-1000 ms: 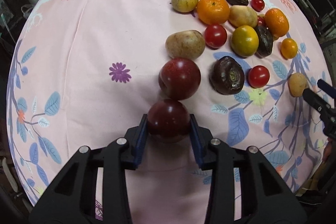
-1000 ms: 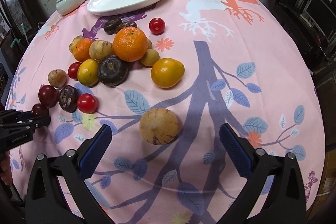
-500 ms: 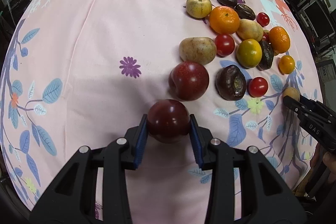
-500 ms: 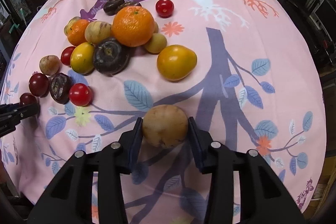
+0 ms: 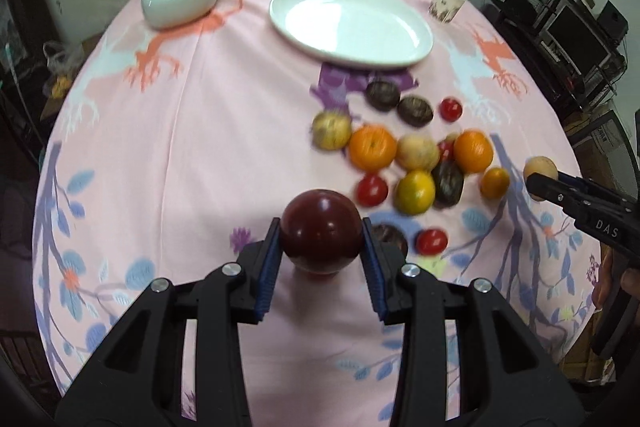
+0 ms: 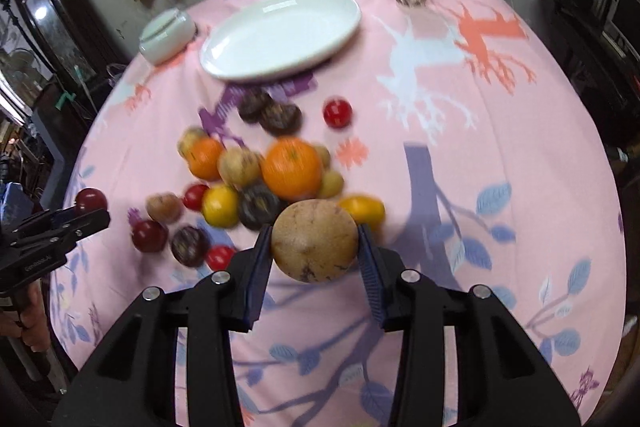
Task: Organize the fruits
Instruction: 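Carry both fruits to the white plate and open both tools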
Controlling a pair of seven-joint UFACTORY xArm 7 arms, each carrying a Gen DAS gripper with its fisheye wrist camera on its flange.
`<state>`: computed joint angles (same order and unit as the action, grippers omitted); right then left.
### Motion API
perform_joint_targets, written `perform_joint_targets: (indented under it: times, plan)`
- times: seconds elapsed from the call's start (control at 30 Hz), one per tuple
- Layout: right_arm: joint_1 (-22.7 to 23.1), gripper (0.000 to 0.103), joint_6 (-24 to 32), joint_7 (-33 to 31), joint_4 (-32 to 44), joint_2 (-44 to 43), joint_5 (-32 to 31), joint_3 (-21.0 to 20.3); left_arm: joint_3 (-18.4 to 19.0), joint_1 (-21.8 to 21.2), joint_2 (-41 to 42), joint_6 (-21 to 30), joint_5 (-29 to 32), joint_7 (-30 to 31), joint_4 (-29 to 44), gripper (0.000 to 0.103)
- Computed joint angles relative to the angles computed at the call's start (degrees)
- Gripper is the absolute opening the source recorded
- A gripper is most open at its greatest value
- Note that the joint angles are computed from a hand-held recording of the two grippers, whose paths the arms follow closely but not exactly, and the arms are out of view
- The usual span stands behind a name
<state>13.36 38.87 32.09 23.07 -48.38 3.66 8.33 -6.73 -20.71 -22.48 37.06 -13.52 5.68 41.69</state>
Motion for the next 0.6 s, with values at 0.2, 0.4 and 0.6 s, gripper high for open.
perform_joint_targets:
  times: [0.2,0.4,0.6]
  plan:
    - [-1.88,0.042,-9.39,-6.83,9.30,13.56,-0.86,-3.72,-1.54,0.43,11.02,-2.92,2.33,-0.54,12.16,0.038]
    - [-3.02,0.042,-14.63,-14.29,21.95,32.46,0.67,-6.03,-2.70,0.76,28.46,-2.96,8.04,-4.63,29.48,0.039]
    - [-5.42,0.042,-13.60,-19.45,31.06,46.28,0.94,-5.76,-2.01,-1.19,42.55,-1.11,14.41,-8.51,43.23,0.039]
